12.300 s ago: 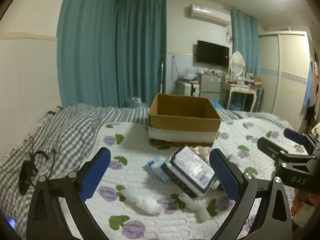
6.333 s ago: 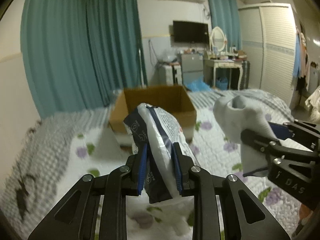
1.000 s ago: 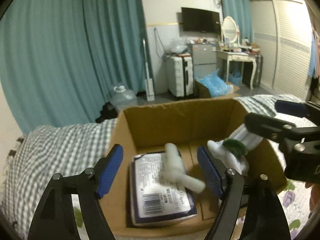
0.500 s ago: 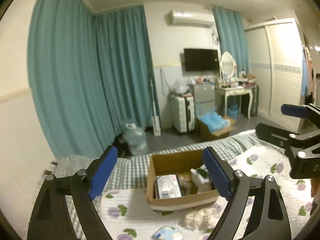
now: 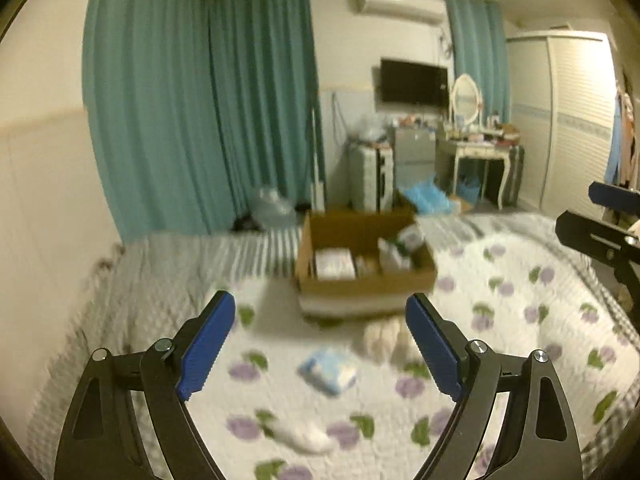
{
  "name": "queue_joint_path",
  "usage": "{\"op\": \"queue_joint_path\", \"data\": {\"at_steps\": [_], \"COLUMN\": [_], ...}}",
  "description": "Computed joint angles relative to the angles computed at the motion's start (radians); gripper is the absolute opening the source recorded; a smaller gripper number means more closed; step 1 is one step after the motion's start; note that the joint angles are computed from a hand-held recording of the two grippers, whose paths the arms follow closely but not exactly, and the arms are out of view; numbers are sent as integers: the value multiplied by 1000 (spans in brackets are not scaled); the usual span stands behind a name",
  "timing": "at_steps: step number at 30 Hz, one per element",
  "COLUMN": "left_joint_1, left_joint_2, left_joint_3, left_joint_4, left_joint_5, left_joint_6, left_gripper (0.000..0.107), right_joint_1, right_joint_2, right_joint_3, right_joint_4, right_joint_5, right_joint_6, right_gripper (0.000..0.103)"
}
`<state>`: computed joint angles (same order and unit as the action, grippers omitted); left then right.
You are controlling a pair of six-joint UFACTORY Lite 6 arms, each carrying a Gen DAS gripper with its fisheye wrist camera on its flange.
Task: Organize soft objects
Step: 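Grasp the white tissue bundle with the left tool while the right grasps the cream drawstring bundle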
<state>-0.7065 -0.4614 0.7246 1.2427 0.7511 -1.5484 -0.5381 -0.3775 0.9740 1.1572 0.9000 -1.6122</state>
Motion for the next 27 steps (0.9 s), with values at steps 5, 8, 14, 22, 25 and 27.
{"op": "queue_joint_path", "data": {"at_steps": [5,8,14,22,25,27], "left_joint_1": [-27,9,147,288,256,220], "left_joint_2": [83,234,395,606,696,704], "left_joint_3": [-231,-278,-348,-270,-215,-201], "left_joint_4": [166,292,554,850,803,768], "left_joint_5": [-23,-60,-183,-296,-256,-240], "left_joint_6": [-346,-486,-737,-1040,-1008,-973], "left_gripper": [88,88,88,88,85,55], "right_joint_1": [107,155,223,268,281,282], "right_joint_2": [134,258,479,649,685,716], "right_joint_3": [-184,-226,-196,-140,-126,-108], "right_joint_4": [94,198,364,462,551,586], "right_joint_5": [-163,-250,-365,-426,-450,-455], "right_joint_6": [-196,-322,-502,-564,-638,-665], "right_gripper": [102,102,102,102,102,102]}}
